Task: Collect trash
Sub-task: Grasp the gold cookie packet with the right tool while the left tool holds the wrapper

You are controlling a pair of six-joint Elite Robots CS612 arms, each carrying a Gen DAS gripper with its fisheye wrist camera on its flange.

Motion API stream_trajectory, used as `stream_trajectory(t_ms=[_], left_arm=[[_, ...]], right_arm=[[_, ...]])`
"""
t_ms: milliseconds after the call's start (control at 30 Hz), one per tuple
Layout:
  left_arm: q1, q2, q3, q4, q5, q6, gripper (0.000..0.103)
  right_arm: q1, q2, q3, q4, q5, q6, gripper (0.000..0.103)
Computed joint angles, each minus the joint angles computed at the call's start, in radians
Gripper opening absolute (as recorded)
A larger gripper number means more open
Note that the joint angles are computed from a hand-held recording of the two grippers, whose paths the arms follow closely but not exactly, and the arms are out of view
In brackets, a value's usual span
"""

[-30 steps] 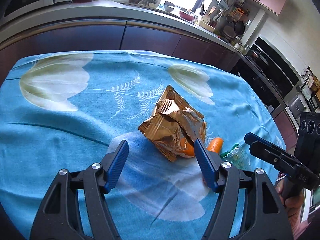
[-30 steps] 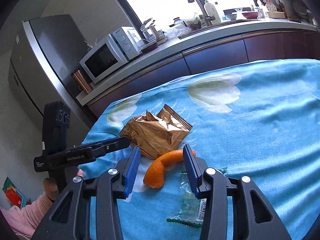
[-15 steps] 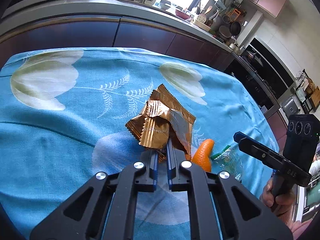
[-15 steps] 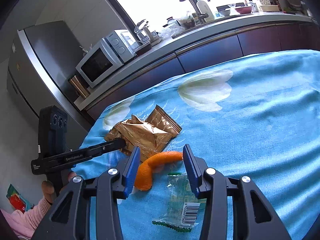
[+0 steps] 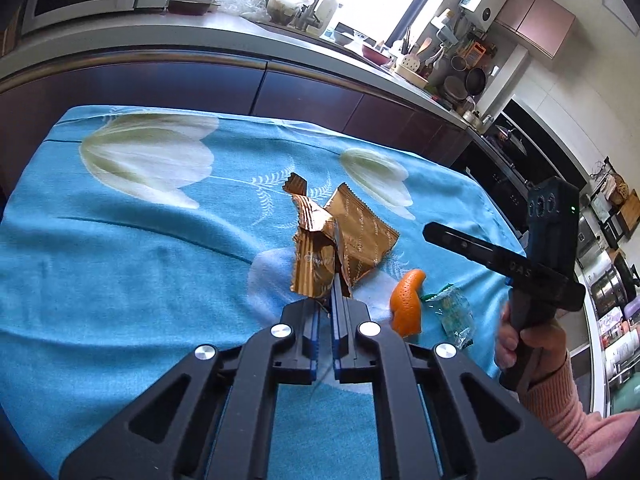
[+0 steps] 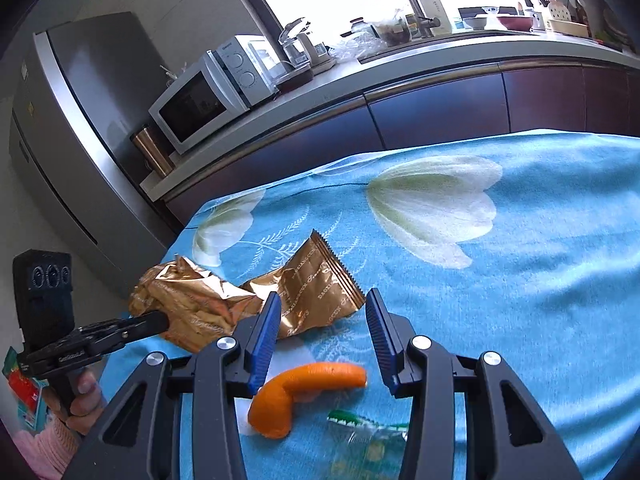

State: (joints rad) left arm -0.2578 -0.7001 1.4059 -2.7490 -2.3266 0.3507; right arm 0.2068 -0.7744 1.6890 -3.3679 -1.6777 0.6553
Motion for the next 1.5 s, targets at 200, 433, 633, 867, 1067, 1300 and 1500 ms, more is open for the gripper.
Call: stream_trajectory(t_ms=[200,433,633,867,1067,1300,1500], left_arm=[[0.017,-0.008,0.015,-0.032,0.007,-0.008,0.005],[0.03,-0.003,0.016,-0.038,0.01,-0.029,0.005],[0.037,-0.002,0.018,-0.035,0.01,-0.036,0.005],[0.04,-0.004,0.021,-0.047,0.015,-0.043,0.005],[0.044,-0.004,0.026,-0.059,0.022,-0.053,0.005],[0.053,-0.001,0.026,-0.065,0.021,-0.063,0.005],[0.057,-0.002,0.031,-0.069,0.024,-0.064,0.005]], right_arm=[[-0.033,0.016,-0.032,0.085,0.093,0.011,0.047],[-0.042,0.028,-0.037,0.085,0.164,0.025,0.049],[-0.042,0.03,-0.039,0.073,0.194,0.03,0.029],[-0.035,0.034,-0.042,0.042,0.209,0.015,0.003],[-0.019,0.026,-0.041,0.003,0.225,-0.024,0.003],[0.004,0.019,-0.03,-0.008,0.277,-0.056,0.006],[0.013,0.026,-0.036,0.031,0.274,-0.047,0.031]])
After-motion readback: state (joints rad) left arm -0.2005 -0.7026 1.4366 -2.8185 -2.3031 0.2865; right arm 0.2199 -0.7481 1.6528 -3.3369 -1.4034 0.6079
